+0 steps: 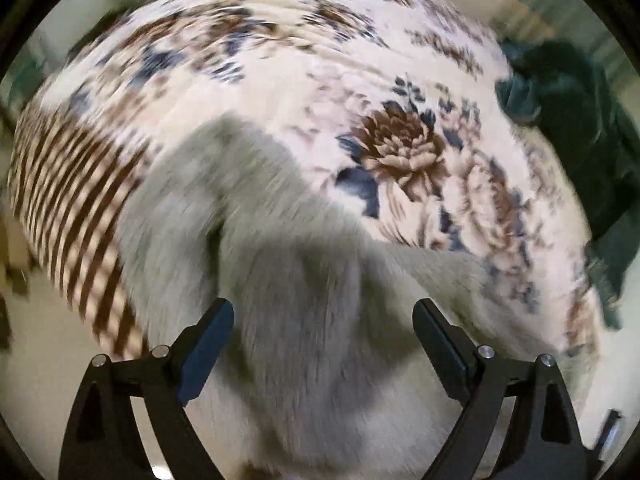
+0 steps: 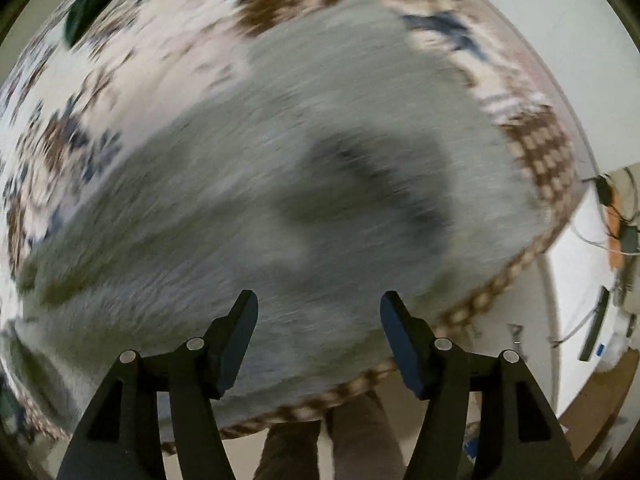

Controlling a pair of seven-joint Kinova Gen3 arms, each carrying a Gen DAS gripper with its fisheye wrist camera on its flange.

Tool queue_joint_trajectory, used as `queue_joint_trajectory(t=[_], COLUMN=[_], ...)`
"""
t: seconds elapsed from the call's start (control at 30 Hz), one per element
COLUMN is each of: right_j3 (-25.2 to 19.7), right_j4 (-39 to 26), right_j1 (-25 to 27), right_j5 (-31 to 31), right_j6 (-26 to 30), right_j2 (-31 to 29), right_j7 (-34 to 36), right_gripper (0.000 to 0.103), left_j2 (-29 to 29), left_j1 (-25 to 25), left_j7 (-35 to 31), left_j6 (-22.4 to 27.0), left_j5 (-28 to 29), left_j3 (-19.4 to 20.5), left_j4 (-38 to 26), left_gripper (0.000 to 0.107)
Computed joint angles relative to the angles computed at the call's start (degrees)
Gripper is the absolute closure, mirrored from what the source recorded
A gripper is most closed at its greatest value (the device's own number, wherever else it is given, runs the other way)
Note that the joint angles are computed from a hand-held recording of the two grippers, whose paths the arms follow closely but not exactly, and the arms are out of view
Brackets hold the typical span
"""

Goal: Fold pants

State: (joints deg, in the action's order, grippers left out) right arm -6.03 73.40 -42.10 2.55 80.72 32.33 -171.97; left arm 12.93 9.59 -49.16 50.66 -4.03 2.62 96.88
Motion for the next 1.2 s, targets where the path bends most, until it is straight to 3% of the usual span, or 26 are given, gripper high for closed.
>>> queue_joint_trajectory(t=[0.03, 0.07, 0.1, 0.17, 0.27, 0.33, 0.43, 0.53, 0.67, 0.73, 0.8, 0.83, 0.93, 1.03, 1.07, 1.1, 1.13, 1.2], right_j3=[-0.2, -0.3, -0.3, -0.4, -0.6, -1.2, -1.5, -1.1, 6.0, 9.0, 12.4, 12.8, 8.0, 0.8, -1.2, -2.4, -3.7, -3.5], right_j4=[-1.2, -2.5, -4.0, -5.1, -6.5, -6.7, -5.1, 0.0, 6.8, 10.3, 14.2, 16.5, 21.4, 22.3, 21.5, 20.8, 19.4, 15.4], right_j1=[-0.3, -0.7, -1.1, -1.4, -2.0, -2.4, -2.7, -3.0, -6.8, -8.3, -10.2, -10.2, -6.7, -2.4, -1.4, -1.1, -0.8, -2.1], right_j5=[-0.1, -0.2, -0.3, -0.9, -1.7, -2.9, -4.4, -6.7, -15.8, -20.4, -25.1, -27.2, -28.4, -24.3, -22.0, -19.6, -17.3, -14.1], right_j6=[0.0, 0.0, 0.4, 0.5, 1.0, 1.2, 0.1, -6.1, -15.4, -20.0, -24.7, -27.0, -33.3, -36.7, -37.1, -36.7, -35.3, -31.1], right_j2=[1.0, 2.1, 3.1, 4.1, 5.2, 5.8, 5.3, 2.7, -1.2, -3.0, -4.2, -4.7, -5.7, -5.4, -4.8, -4.4, -3.8, -2.8], right_j7=[0.0, 0.1, 0.1, 0.3, 0.9, 1.7, 1.8, 1.6, 3.0, 2.7, 3.5, 3.9, 2.0, -3.3, -5.4, -7.2, -8.6, -10.4], right_gripper=[0.037, 0.037, 0.037, 0.037, 0.037, 0.037, 0.037, 0.037, 0.037, 0.037, 0.037, 0.037, 0.037, 0.04, 0.057, 0.07, 0.094, 0.096], left_j2=[1.5, 2.0, 2.0, -0.5, -6.1, -8.1, -11.0, -12.4, -16.1, -17.5, -18.3, -18.1, -14.2, -7.6, -6.3, -5.2, -4.4, -5.8], left_j1=[-1.1, -3.0, -5.7, -10.5, -10.6, -8.9, -11.9, -15.8, -20.9, -18.4, -13.1, -10.7, -8.3, -11.1, -12.5, -14.1, -14.7, -16.4], left_j7=[-2.3, -4.7, -7.0, -11.7, -13.3, -11.5, -9.5, -9.1, -11.7, -13.3, -15.5, -17.6, -22.9, -22.0, -21.3, -21.5, -21.4, -21.3], left_j6=[-0.1, -0.8, -2.4, -4.9, -7.9, -6.2, -3.0, -1.9, -3.0, -4.4, -8.0, -9.5, -9.2, -6.4, -6.1, -6.3, -6.6, -8.0], left_j5=[-0.1, 0.0, 0.4, 3.8, 7.5, 7.3, 8.0, 10.1, 17.3, 21.9, 26.6, 28.9, 32.0, 27.1, 24.9, 23.5, 21.5, 20.2], left_j3=[0.9, 2.9, 4.9, 6.6, 2.4, -1.8, -5.1, -6.6, -6.9, -10.9, -15.6, -17.4, -18.2, -12.4, -9.7, -7.1, -5.3, -3.4], left_j4=[-0.6, -0.1, 1.3, 4.6, 9.3, 10.5, 15.0, 18.8, 21.9, 22.3, 22.4, 22.2, 18.8, 13.2, 12.1, 11.6, 10.9, 11.7], left_gripper=[0.026, 0.059, 0.105, 0.104, 0.104, 0.104, 0.105, 0.105, 0.102, 0.083, 0.041, 0.037, 0.037, 0.037, 0.045, 0.087, 0.094, 0.094])
